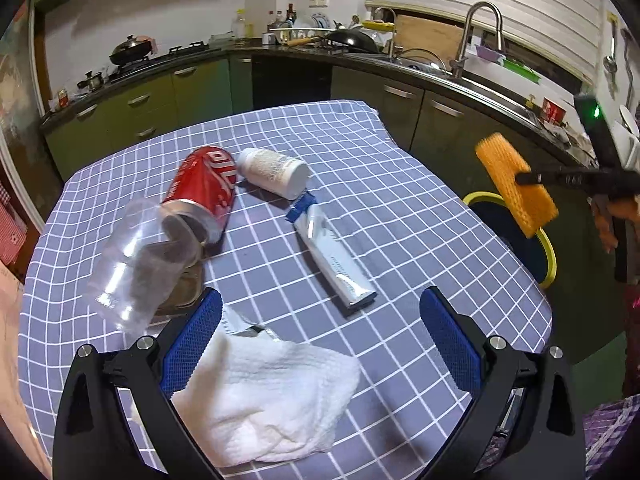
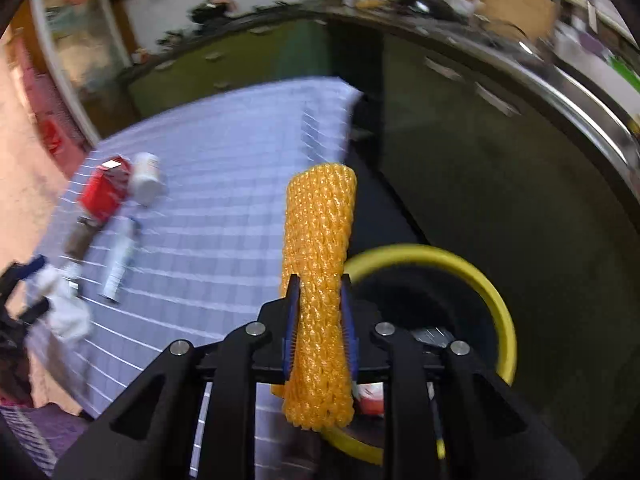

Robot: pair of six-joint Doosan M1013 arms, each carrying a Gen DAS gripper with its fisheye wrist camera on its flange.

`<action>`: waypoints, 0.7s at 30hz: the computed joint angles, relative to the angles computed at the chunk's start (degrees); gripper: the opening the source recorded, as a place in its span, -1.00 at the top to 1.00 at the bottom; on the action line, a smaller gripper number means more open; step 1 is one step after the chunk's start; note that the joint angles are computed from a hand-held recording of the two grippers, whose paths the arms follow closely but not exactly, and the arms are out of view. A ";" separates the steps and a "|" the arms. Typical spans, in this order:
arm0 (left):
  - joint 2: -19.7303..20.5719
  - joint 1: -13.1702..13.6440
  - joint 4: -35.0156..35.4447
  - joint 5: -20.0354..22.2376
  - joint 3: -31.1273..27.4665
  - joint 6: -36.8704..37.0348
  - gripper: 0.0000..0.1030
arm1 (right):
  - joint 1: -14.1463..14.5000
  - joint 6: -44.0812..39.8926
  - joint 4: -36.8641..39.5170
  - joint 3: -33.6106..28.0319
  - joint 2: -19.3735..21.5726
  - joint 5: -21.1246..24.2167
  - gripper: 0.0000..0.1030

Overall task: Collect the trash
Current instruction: 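Carry the orange sleeve over the yellow-rimmed bin and open the right gripper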

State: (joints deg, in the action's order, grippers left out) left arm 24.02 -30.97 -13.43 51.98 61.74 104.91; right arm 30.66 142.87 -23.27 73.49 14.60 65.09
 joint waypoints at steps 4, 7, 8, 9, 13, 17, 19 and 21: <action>0.25 -0.67 0.40 0.50 -0.48 0.85 -0.90 | -0.56 2.40 -0.27 4.18 -1.05 1.71 0.62; 0.42 -1.03 0.78 0.91 -0.98 1.07 -0.90 | -1.25 3.81 0.46 5.98 -1.29 1.93 0.60; 0.47 -1.15 1.00 0.97 -1.12 1.08 -0.90 | -1.50 4.04 0.81 6.54 -1.41 1.87 0.59; 0.49 -1.20 1.14 1.07 -1.24 1.11 -0.90 | -1.80 4.24 1.35 7.20 -1.54 1.75 0.58; 0.91 -1.40 1.86 1.78 -1.91 0.68 -0.90 | -2.51 4.60 3.19 8.93 -1.91 1.40 0.41; 1.44 -1.41 1.55 2.72 -2.61 0.50 -0.90 | -2.71 6.15 3.94 10.02 -2.38 0.78 0.10; 1.69 -1.50 1.70 3.00 -2.89 0.47 -0.90 | -2.64 6.90 3.79 10.60 -2.83 0.24 0.01; 1.81 -1.56 1.85 3.15 -3.06 0.50 -0.90 | -2.50 7.61 3.37 10.99 -3.17 0.02 0.01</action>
State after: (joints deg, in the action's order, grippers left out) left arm 25.84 -32.54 -11.58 55.13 58.68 105.41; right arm 28.16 150.48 -19.90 84.47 11.43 65.12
